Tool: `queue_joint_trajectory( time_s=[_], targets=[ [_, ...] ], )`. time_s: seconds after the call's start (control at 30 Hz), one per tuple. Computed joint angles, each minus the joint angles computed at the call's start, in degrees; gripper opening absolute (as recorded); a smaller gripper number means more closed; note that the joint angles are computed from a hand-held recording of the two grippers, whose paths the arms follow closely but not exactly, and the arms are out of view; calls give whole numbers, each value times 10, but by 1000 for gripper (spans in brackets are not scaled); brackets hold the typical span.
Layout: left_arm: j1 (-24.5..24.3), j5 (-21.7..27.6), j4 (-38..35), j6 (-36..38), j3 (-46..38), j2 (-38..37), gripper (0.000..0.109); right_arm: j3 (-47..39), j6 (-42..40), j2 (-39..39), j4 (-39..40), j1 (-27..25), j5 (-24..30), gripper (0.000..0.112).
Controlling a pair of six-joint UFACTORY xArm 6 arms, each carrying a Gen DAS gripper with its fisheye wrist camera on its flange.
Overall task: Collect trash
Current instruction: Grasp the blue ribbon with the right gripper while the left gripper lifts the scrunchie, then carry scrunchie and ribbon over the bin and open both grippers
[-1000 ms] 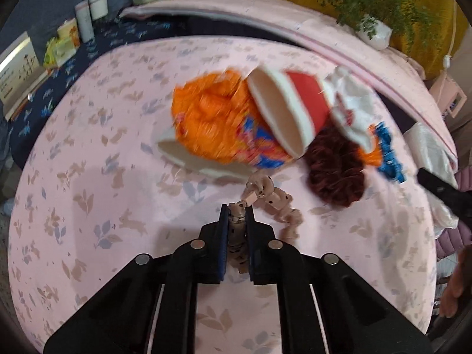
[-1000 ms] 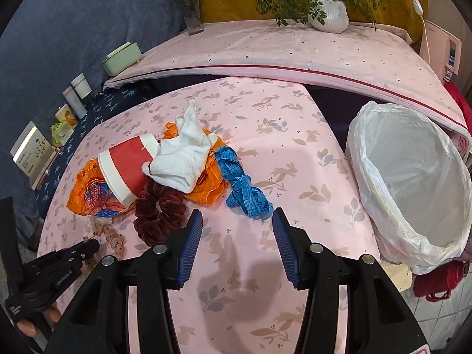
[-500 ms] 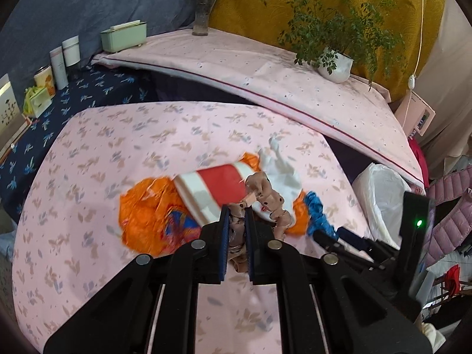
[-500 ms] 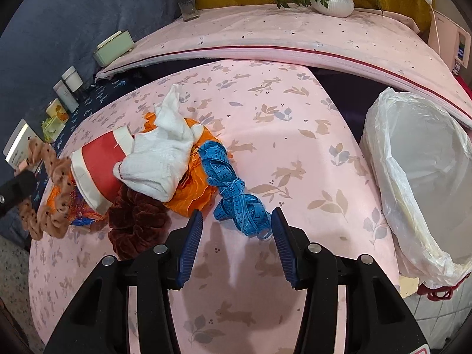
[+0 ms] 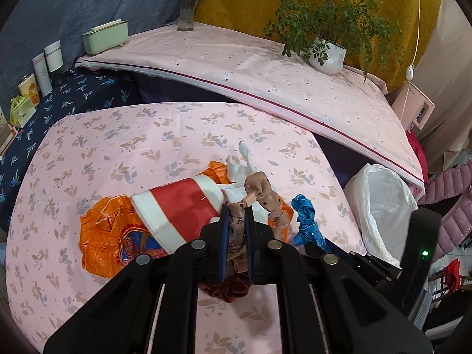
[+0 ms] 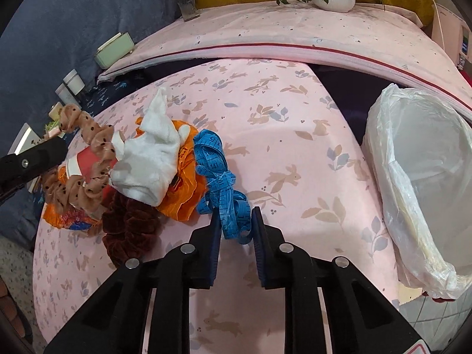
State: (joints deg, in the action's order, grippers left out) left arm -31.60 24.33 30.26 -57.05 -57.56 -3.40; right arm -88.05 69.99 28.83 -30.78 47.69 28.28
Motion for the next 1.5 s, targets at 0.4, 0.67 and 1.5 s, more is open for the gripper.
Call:
queue_joint_trajectory(
  time_s=[0.4,0.67,1.5],
  targets=[
    [-49,17,11,-4,-83,39,9,118,128,-153,-130,-22,-6,19],
    [-95,34,10,10,-171,93,10,197,156,-256,-139,-34,59,19],
    [-170,76,-122,172,-459,303,32,345,213,-389,-173,-104,73,22]
  ],
)
